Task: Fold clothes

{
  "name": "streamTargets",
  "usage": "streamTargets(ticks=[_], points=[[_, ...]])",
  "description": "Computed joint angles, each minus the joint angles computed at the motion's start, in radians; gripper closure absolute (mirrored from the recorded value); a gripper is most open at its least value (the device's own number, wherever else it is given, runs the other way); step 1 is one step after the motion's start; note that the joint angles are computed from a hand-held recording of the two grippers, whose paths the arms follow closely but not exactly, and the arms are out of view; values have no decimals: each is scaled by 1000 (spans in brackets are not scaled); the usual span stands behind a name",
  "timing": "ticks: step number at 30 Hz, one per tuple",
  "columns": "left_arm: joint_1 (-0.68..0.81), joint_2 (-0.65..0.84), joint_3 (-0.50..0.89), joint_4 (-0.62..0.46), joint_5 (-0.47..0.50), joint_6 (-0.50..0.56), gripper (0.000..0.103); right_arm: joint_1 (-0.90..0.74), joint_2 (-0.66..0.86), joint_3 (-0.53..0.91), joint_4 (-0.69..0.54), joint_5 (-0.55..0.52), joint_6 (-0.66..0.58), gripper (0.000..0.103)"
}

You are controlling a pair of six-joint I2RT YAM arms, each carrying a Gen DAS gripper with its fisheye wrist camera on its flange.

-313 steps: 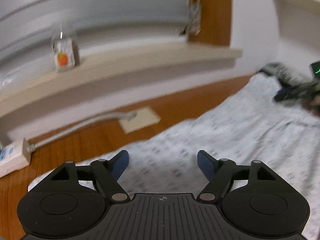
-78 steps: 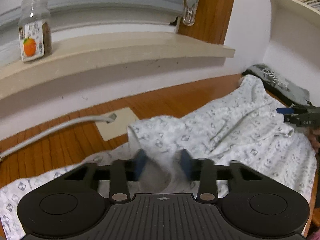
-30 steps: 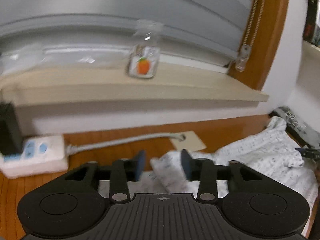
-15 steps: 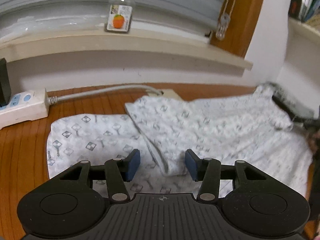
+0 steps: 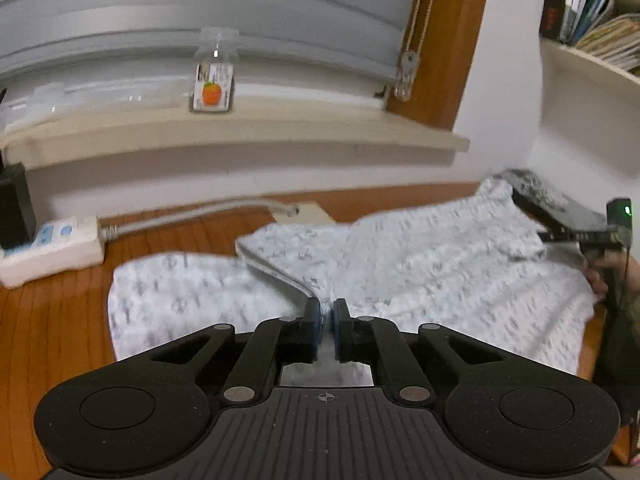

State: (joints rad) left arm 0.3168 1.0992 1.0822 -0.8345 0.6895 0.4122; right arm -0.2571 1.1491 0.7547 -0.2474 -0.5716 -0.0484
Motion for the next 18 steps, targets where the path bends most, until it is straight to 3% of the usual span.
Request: streamTargets(ticks=[2,4,6,7,13,16,17,18], points=[[12,-3,-10,-3,-18,6,86,-2,1,1,-1,-3,-1,37],[26,17,-8,20,-21,-9,70,-3,2,2,-1,-7,-2,37],[20,53,10,59,-33,-41,41,-4,1,1,-2,-8,-2,37],[17,71,20,78,-38,-57,38,-3,0,1,-2,-7,-2,37],[-90,306,193,121,-123,-181,37,-2,-3,-2,-1,-10,3,37],[-119,422,278,123,-127,-222,43,-6,1,-1,1,-15,-1,37],[-128,436,286,138,-135,-232,50,-8,2,-1,1,-16,-2,37],[-137,438,285,159,-147,-241,68,-7,1,-2,1,-16,-2,37]])
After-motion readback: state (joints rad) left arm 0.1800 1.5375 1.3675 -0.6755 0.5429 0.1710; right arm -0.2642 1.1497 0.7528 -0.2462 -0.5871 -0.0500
